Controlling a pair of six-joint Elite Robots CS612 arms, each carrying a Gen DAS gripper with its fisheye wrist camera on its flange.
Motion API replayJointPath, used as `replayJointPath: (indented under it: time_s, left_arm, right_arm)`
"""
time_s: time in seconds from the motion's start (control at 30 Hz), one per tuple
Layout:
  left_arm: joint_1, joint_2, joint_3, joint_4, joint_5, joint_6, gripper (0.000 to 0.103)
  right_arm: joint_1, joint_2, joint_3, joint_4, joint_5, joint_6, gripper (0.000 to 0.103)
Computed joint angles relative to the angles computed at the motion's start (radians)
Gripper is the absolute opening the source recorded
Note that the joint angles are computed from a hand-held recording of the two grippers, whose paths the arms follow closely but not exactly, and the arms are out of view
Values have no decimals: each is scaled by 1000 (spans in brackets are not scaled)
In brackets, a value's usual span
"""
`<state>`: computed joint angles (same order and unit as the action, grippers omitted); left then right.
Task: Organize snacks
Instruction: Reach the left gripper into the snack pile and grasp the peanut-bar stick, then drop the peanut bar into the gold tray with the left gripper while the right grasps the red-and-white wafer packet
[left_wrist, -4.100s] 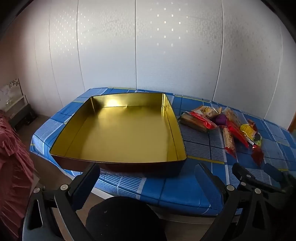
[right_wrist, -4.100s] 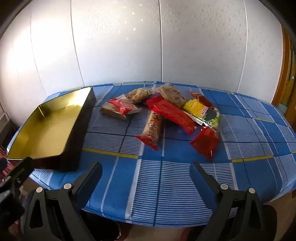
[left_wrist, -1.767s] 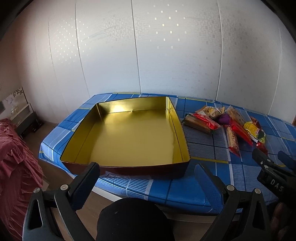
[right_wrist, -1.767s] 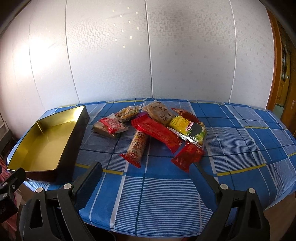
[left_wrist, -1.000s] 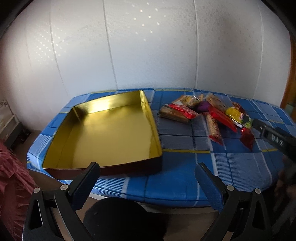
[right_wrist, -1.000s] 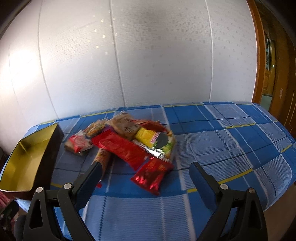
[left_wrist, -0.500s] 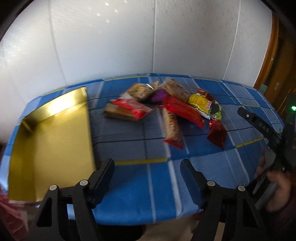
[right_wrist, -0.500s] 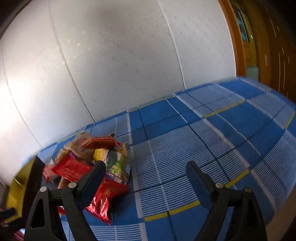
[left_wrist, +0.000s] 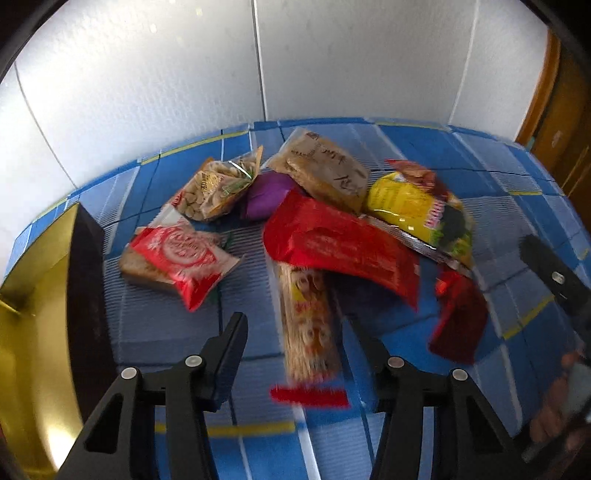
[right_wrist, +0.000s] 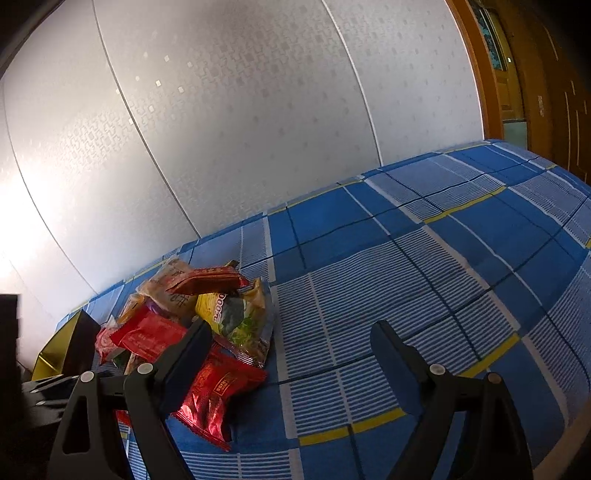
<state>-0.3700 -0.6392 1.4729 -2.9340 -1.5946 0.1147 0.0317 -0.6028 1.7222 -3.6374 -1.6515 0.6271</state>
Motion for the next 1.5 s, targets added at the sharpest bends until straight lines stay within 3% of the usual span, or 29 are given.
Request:
replayJointPath:
  time_s: [0.07,0.3,0.4,0.5,0.6,0.63,0.73,0.93,1.13,1.3,1.43,1.5]
  left_arm:
    - [7,16,-26,43,-35,-14,29]
    - [40,-19,54,-35,-109,-65,28]
    - [50,-49,110,-83,-103,-60,28]
    - [65,-79,159,-139,-126,-66,28]
    - [86,-102,191,-196,-152,-86,28]
    - [92,-105,195,-209,-161,-99,28]
    - [114,-114,196,-235,-184,-146,28]
    - [162,-112,163,-262,-149,-246,28]
    - [215,-60,47,-170,-118,-362,29]
    - [230,2,-64,-61,-106,-412,29]
    - [238,50,-145,5,-118,-426,29]
    - [238,60,-162,33,-122,-436,29]
  right_arm:
    - [-1,1,-3,1,9,-5,89]
    - [-1,6,-16,6,59,-56,78]
    - [2,7,-20,8,109,-93,77]
    - [6,4,-33,39,189,-157,68]
    - [16,2,-63,96,278,-237,68]
    - [19,2,-79,126,308,-264,62]
    - [34,8,-135,225,385,-326,60]
    - [58,40,-271,386,474,-315,60]
    - [92,73,-400,525,411,-373,60]
    - [102,102,-472,633,376,-405,60]
    - [104,121,-506,677,367,-400,39]
    - [106,124,-507,665,360,-406,38]
